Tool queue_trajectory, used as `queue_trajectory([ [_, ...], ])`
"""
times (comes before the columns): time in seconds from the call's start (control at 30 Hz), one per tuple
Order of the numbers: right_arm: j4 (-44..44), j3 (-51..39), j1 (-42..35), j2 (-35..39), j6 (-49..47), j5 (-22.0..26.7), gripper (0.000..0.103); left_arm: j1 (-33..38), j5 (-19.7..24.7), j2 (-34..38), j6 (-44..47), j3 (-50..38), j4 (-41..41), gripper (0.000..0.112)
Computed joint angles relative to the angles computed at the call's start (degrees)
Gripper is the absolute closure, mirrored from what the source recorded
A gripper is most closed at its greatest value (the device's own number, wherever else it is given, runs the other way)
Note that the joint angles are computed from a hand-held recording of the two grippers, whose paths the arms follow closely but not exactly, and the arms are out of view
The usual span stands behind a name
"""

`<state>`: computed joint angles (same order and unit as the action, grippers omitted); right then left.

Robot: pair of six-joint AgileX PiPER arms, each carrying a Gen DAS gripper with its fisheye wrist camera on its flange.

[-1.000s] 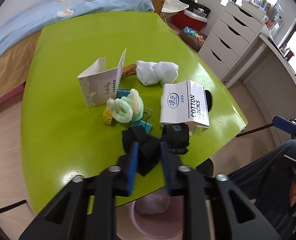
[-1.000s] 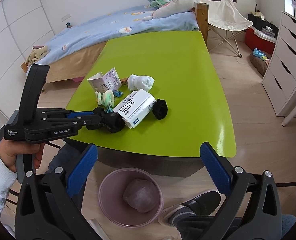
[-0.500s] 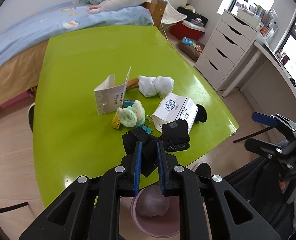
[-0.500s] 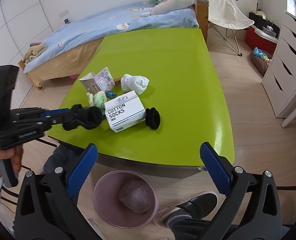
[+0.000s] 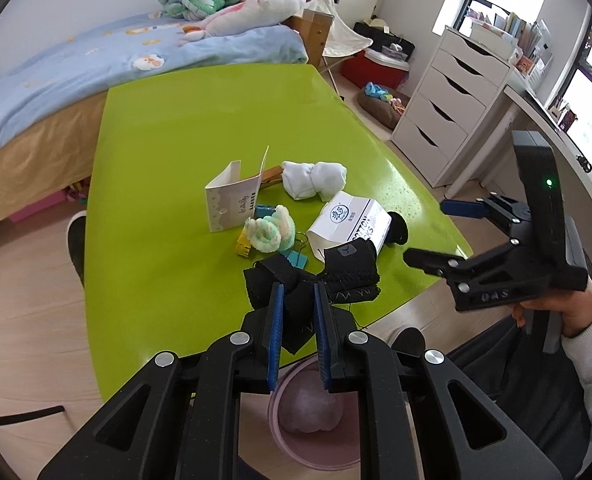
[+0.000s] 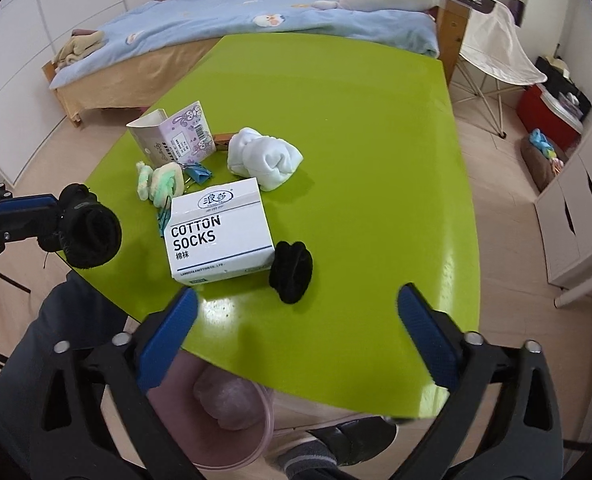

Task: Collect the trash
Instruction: 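Drop the black socks into the wastebasket with the left gripper while the right grasps a sock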

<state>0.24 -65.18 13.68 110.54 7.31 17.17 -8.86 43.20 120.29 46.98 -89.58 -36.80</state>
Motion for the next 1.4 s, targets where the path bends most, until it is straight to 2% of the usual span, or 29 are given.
queue_trajectory([
  [0.03,0.3,-1.2,-0.1,0.8,-0.5,1.2,0.027,0.1,-0.1,0.0,0.0,0.1,0.1,0.098],
  [0.1,1.9,-2.6,-0.4,2.3,-2.5,2.1,0.032,0.3,-0.3,-0.3,0.3,0.7,0.0,0.098],
  [0.13,2.1,-2.7,-0.5,2.7,-2.6,1.8,0.040,0.4,-0.4,-0.4,0.6,1.1,-0.1,0.098],
  [0.17,1.9,-2.8,-0.5,2.9,-2.3,1.8,0.051,0.4,-0.5,-0.6,0.8,1.4,-0.1,0.098],
  [0.2,1.8,-3.1,-0.6,3.2,-2.3,1.8,0.056,0.5,-0.7,-0.9,1.1,1.8,-0.1,0.098],
  [0.27,2.7,-3.4,-0.5,3.6,-3.3,1.7,0.077,0.6,-0.8,-1.2,1.8,2.5,-0.4,0.098],
  [0.33,4.7,-3.5,-0.6,3.7,-5.2,1.3,0.090,0.7,-1.0,-1.4,2.3,3.1,-0.7,0.098],
  [0.37,4.7,-3.3,-0.7,3.5,-4.9,1.0,0.093,0.8,-1.0,-1.6,2.7,3.5,-1.0,0.098],
  [0.63,3.1,0.6,-0.1,-1.4,-1.1,-0.5,0.095,0.6,-2.4,-4.2,5.3,7.0,-1.4,0.098],
  [0.83,12.4,7.8,0.7,-10.3,-7.4,-2.6,0.095,0.8,-3.7,-7.4,8.6,11.9,-3.0,0.098],
  [0.97,12.7,12.9,3.1,-16.2,-5.6,-3.0,0.095,0.7,-4.6,-9.5,11.0,15.3,-4.2,0.098],
  [1.13,7.0,18.0,7.4,-21.6,3.1,-2.6,0.095,0.8,-4.8,-11.3,13.2,18.4,-5.6,0.098],
  [1.33,7.5,22.0,12.2,-23.7,6.1,-2.2,0.095,0.9,-5.0,-13.2,15.3,22.0,-6.7,0.098],
  [1.4,10.8,22.7,13.2,-23.5,3.3,-1.9,0.095,1.0,-4.9,-13.6,15.4,22.7,-6.6,0.098],
])
